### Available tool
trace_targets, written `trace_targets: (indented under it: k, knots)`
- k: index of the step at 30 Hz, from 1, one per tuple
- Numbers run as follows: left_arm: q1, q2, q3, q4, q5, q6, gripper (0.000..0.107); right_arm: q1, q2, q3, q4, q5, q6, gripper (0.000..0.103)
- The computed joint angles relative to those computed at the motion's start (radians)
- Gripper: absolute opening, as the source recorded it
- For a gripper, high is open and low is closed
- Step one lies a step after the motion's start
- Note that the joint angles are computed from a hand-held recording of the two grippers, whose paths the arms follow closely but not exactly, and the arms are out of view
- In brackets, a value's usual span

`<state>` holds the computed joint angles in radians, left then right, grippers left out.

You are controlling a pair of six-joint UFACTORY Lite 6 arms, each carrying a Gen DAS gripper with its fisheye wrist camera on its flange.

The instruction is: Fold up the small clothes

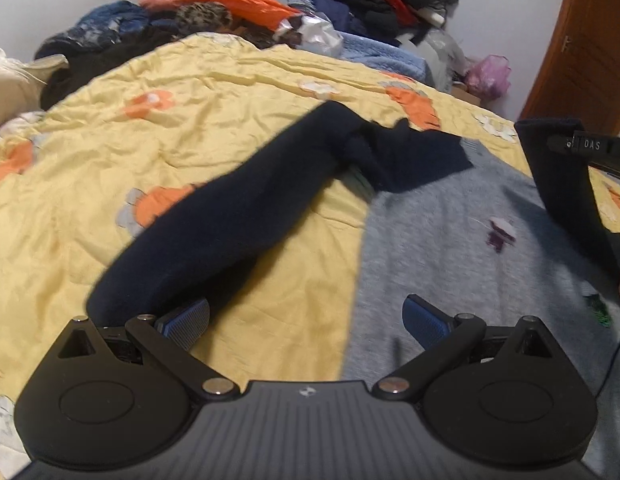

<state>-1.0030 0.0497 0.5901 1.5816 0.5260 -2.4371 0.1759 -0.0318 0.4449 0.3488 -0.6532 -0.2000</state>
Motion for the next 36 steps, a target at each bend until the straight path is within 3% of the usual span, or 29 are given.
trace_targets:
  k: [10,19,27,36]
  knots:
    - [0.022,0.001,-0.011,-0.003,-0.005,0.009,0.103,0.204,0.178,0.111,0.286,-0.101,-0.283,0.015]
    - [0.032,0.012,-0.01,0.009,-0.017,0.002,0.103,0.299,0.298,0.171,0.396,-0.15,-0.436,0.015]
    - [0.033,0.018,-0.006,0.0,-0.015,0.012,0.103,0.29,0.355,0.199,0.342,-0.074,-0.396,0.015]
    - [0.026,0.011,-0.012,-0.021,-0.007,0.037,0.103,0.301,0.325,0.178,0.28,-0.031,-0.338,0.031]
